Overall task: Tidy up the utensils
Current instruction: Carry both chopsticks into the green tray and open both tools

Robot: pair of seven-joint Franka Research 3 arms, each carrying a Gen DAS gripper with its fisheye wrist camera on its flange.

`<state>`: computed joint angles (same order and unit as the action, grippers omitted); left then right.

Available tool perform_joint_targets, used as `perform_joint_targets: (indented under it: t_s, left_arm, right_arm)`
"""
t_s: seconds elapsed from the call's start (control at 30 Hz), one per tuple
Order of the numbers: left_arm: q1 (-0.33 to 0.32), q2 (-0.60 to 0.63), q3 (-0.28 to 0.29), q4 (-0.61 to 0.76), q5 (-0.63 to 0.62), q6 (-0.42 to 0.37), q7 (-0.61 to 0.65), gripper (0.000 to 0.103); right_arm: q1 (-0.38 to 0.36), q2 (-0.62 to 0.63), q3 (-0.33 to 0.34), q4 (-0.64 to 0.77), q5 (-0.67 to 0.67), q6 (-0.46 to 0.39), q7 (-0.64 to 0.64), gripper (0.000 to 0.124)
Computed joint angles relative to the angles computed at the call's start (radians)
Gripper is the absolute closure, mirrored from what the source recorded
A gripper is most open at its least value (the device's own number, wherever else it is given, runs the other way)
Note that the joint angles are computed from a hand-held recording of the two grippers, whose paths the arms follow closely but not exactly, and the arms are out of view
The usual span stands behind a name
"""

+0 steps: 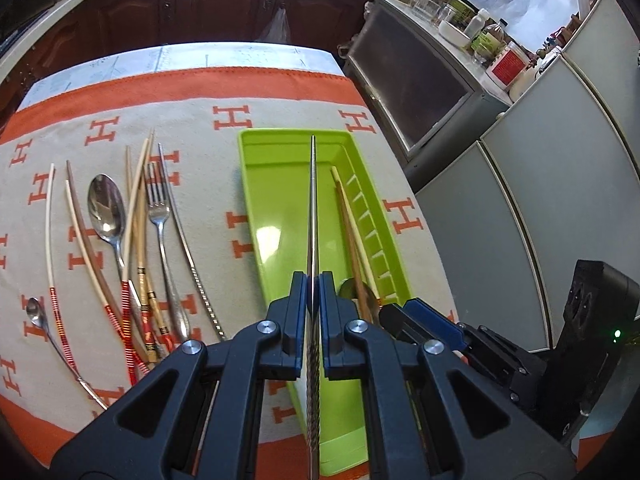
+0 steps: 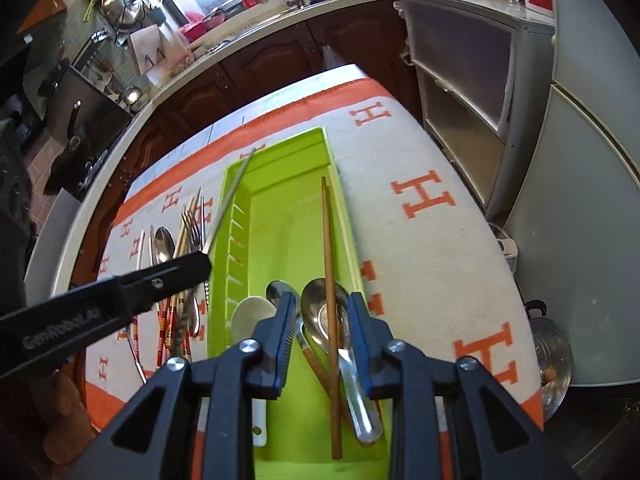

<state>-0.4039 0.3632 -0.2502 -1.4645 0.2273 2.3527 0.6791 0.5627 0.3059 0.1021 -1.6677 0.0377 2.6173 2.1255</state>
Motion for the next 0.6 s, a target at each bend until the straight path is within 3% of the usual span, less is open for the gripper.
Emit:
perform_joint_targets:
  t_s: [0.37,0.6]
  left_arm:
    - [-0.032,0.102,0.005,0.132,-0.012,-0.06,0.025,0.099]
    - [-0.035,0.088,0.001,0.115,-0.015,-0.078,0.046,0.098]
  right_arm:
    - [-0.013,-0.075,-0.005,-0.095,-0.017,0.058,0.068,0.097]
    - [-0.018,-0.097,0.003,-0.126,-0.022,0.072,0.085,0.097]
